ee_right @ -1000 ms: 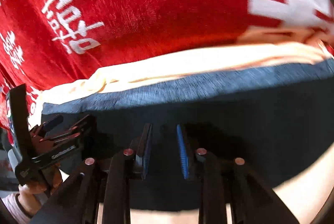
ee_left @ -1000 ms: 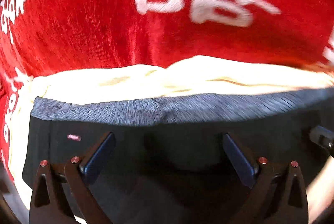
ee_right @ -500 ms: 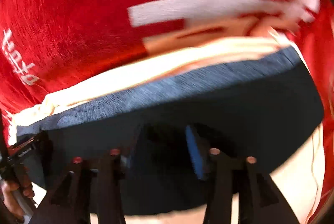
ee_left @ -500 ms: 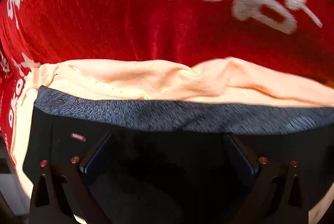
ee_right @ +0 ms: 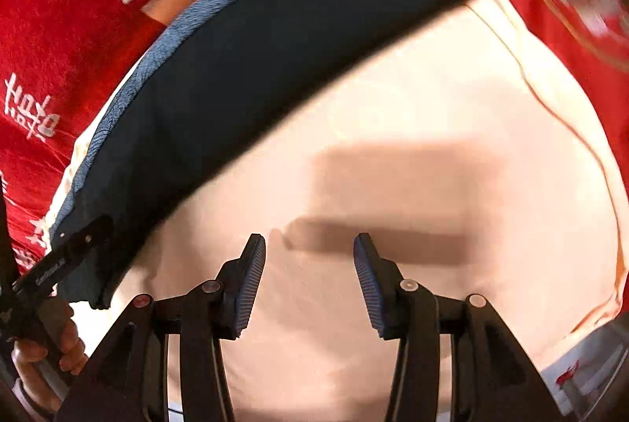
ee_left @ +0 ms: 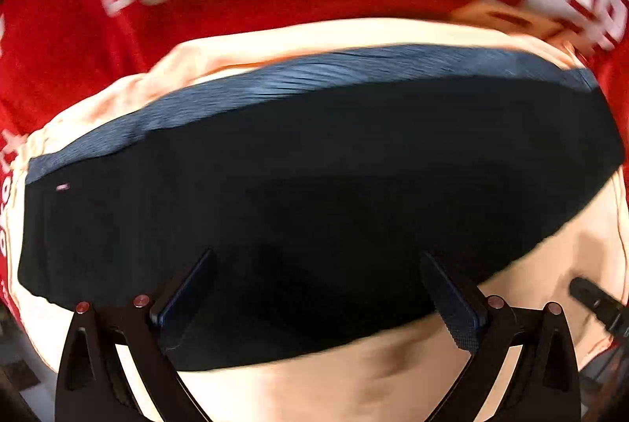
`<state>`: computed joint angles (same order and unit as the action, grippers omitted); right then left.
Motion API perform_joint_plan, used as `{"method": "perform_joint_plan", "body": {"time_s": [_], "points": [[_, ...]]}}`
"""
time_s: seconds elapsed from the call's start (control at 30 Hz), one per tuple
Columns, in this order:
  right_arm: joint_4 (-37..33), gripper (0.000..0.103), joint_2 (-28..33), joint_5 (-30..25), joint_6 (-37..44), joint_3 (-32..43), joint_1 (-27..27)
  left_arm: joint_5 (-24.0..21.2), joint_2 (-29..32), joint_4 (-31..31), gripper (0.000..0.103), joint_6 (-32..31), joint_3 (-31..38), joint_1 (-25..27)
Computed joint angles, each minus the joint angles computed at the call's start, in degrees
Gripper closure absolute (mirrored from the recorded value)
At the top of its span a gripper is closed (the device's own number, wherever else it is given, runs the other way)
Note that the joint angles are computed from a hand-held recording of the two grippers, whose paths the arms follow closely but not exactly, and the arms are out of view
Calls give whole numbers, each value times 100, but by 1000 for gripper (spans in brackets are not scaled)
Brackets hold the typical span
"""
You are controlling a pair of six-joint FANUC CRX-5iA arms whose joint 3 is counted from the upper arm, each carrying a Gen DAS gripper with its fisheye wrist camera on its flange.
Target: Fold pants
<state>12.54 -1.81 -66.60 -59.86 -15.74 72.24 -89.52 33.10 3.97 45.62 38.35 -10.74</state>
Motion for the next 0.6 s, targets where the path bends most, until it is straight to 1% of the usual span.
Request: {"method": "perform_joint_plan", "body": {"time_s": [0.07,0.1,0.2,0.23,0.27,0.3,0.33,0.37,0.4,0.43,0.47,0.5,0.53,0.6], "points": [[104,52,-137,-7,-199,-130,120,158,-142,53,0,-32,-204,-105],[214,52,-241,-100,-253,-216,192,247,-187,64,0,-38,-267,-147],[515,52,-462,-461,-69,-406,233,450,-197,-31,0,166,-294,-308],[606,53,-566,-522,77,-487,132,475,-160,-100,0,337,-261,-393],[743,54,-691,-479,127,-649,62,468,-95,-211,0,505,-200,-462],[831,56,-748,-413,240,-741,-75,423,-22,-336,0,649,-123,-511],[989,57,-846,-354,428,-893,-257,409,-15,-417,0,785,-168,-520],[1066,57,-875,-310,553,-956,-359,473,75,-403,0,983,-134,-542],[1176,57,-920,-181,764,-1063,-532,552,-16,-373,0,1068,-341,-472],[1265,57,-891,113,1088,-1137,-840,591,-31,-350,0,1180,-383,-457],[1299,57,-727,389,1388,-1073,-1141,694,-85,-339,0,1251,-513,-442],[1283,57,-409,748,1856,-904,-1564,832,-151,-327,0,1289,-636,-432],[1198,57,-275,875,2270,-844,-1787,1055,-296,-333,0,1217,-999,-341],[1071,57,-141,1097,2676,-850,-2023,1230,-571,-374,0,1170,-1331,-294]]}}
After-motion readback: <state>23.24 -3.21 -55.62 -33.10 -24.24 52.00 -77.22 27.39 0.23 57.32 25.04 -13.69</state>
